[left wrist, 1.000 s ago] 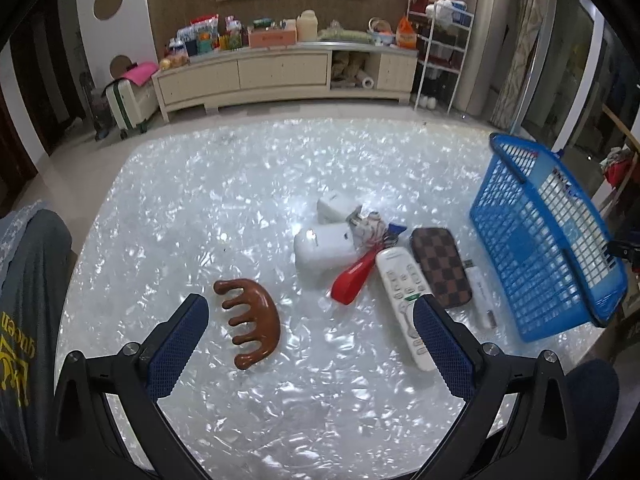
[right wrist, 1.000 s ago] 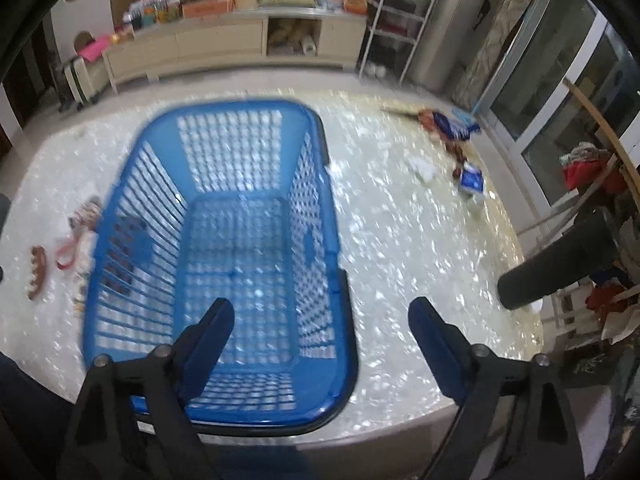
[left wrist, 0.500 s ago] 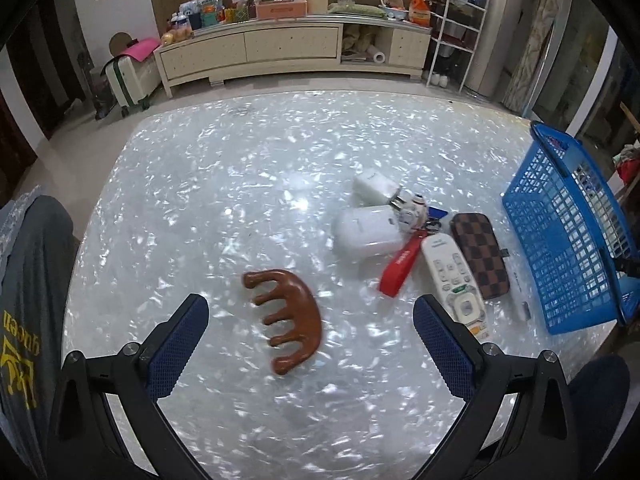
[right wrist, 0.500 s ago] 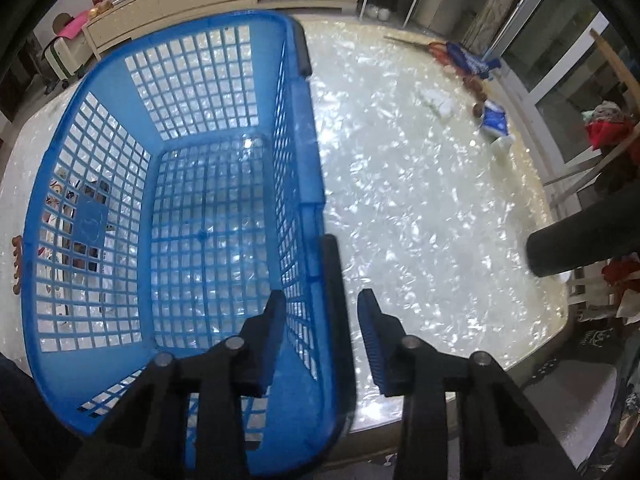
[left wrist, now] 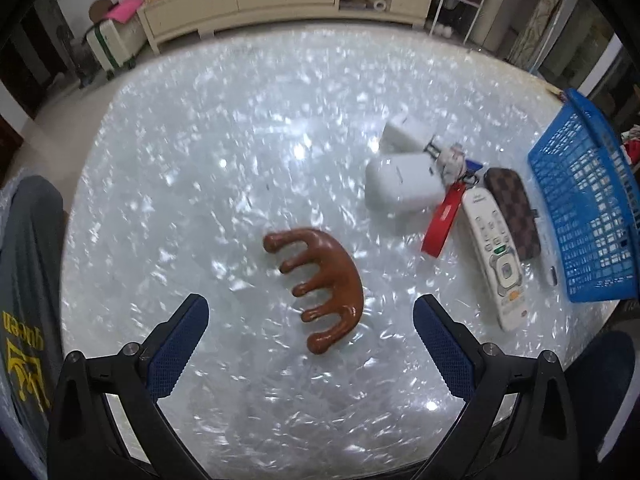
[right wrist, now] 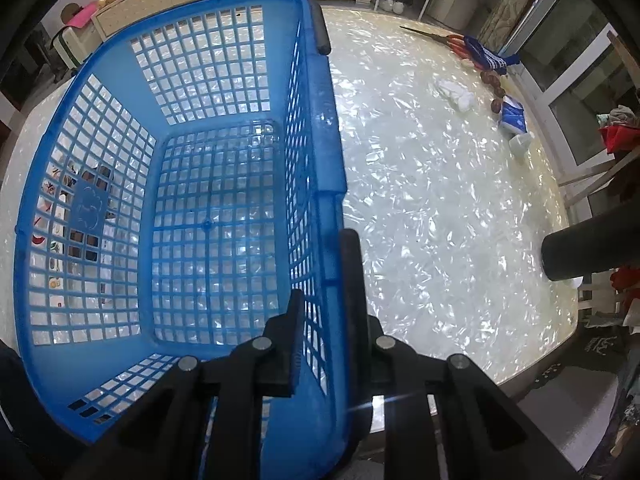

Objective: Organize rigid objects
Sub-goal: 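Grasp the blue basket rim with the right tool while the left tool approaches the brown massager, then close the left tool on the brown wooden massager and lift it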

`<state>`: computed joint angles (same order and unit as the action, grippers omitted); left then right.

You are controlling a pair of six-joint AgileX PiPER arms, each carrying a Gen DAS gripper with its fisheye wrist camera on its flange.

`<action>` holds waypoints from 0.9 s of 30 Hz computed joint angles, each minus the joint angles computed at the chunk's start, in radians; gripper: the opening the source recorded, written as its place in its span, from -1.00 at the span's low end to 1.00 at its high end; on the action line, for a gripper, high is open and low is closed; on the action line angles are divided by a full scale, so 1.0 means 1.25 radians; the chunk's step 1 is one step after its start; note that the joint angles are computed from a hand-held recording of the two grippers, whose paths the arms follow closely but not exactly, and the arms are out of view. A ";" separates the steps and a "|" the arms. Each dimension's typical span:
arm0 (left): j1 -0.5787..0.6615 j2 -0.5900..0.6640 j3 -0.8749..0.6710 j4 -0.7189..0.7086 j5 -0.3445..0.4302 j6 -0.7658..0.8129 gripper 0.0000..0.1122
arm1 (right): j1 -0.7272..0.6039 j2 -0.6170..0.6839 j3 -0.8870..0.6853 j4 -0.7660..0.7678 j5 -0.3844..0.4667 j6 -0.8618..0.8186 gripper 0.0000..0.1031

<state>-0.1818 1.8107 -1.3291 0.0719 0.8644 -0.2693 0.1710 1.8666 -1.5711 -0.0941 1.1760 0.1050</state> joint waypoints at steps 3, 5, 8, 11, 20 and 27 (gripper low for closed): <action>-0.002 0.042 -0.019 -0.010 0.005 -0.017 0.83 | 0.004 0.001 0.004 0.007 -0.002 -0.005 -0.79; -0.001 0.071 -0.034 -0.011 0.007 -0.032 0.83 | 0.004 0.001 0.007 0.009 -0.008 -0.001 -0.79; 0.000 0.099 -0.050 0.015 0.002 -0.075 0.83 | -0.009 0.003 0.012 0.027 -0.017 -0.014 -0.79; 0.003 0.116 -0.067 0.033 0.009 -0.088 0.83 | -0.017 0.009 0.011 0.039 -0.021 -0.020 -0.79; 0.023 0.174 -0.109 0.006 0.032 -0.070 0.83 | -0.039 0.036 -0.011 0.064 -0.021 -0.037 -0.82; 0.045 0.196 -0.095 -0.010 0.016 -0.084 0.83 | -0.046 0.046 -0.016 0.076 -0.024 -0.049 -0.84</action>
<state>-0.1254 2.0557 -1.4473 0.0596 0.8846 -0.3737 0.1134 1.9243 -1.5916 0.0014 1.1455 0.0435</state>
